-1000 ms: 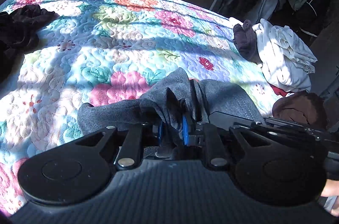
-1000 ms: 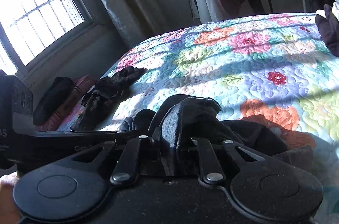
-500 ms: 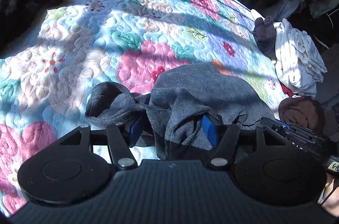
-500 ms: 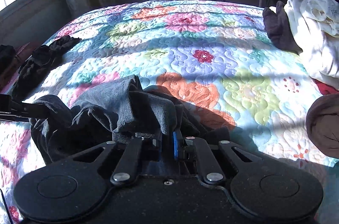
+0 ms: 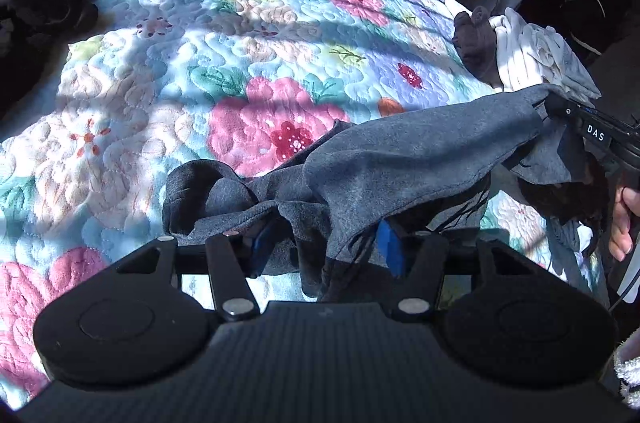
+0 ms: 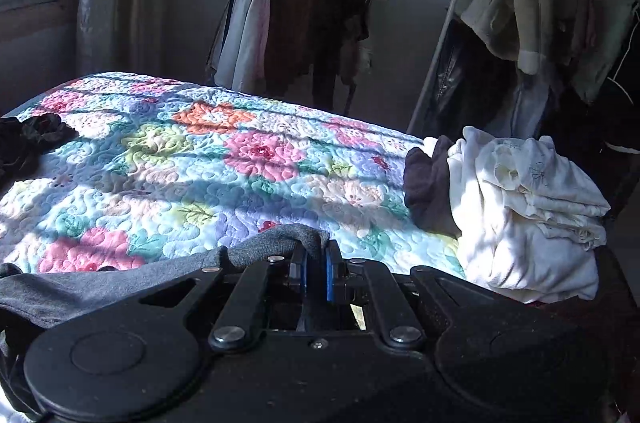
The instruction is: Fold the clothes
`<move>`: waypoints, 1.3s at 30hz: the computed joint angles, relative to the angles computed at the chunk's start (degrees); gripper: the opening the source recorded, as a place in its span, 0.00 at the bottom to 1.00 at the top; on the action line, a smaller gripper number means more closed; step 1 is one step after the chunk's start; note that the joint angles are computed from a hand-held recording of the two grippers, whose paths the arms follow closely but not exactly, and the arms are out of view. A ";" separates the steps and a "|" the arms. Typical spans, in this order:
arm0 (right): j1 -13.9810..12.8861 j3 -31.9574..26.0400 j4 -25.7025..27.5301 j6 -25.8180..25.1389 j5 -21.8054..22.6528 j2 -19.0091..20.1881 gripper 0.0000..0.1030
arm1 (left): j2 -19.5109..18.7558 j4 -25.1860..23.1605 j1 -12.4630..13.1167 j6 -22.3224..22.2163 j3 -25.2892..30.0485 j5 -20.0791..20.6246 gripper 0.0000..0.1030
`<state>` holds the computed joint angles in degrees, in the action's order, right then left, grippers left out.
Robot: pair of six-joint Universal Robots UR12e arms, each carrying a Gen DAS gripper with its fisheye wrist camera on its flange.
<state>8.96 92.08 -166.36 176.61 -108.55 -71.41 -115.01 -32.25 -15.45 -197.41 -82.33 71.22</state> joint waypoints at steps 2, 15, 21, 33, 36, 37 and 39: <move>-0.37 -0.36 -1.01 -1.16 -0.58 0.96 0.08 | -0.35 3.41 0.04 -1.66 -0.52 0.29 0.53; -1.32 -5.21 4.58 -1.03 7.89 3.38 0.08 | -3.84 1.02 -2.10 9.30 3.02 1.39 0.14; -1.46 -5.94 1.70 -2.65 13.85 3.24 0.08 | -3.86 13.26 -0.87 1.10 3.65 7.19 0.12; -2.72 1.20 6.59 16.20 12.30 0.53 0.46 | -2.88 2.25 -1.59 -4.62 1.95 18.81 0.45; -2.98 6.21 4.63 16.93 14.95 -2.00 0.46 | -1.20 3.91 -0.67 -4.55 -0.59 14.02 0.52; -2.89 7.80 3.67 17.19 15.60 -2.73 0.46 | -0.68 5.12 -0.27 -4.82 -1.62 12.00 0.55; -2.57 10.51 2.15 17.10 16.83 -3.96 0.46 | -0.08 7.09 0.25 -4.55 -3.31 8.59 0.64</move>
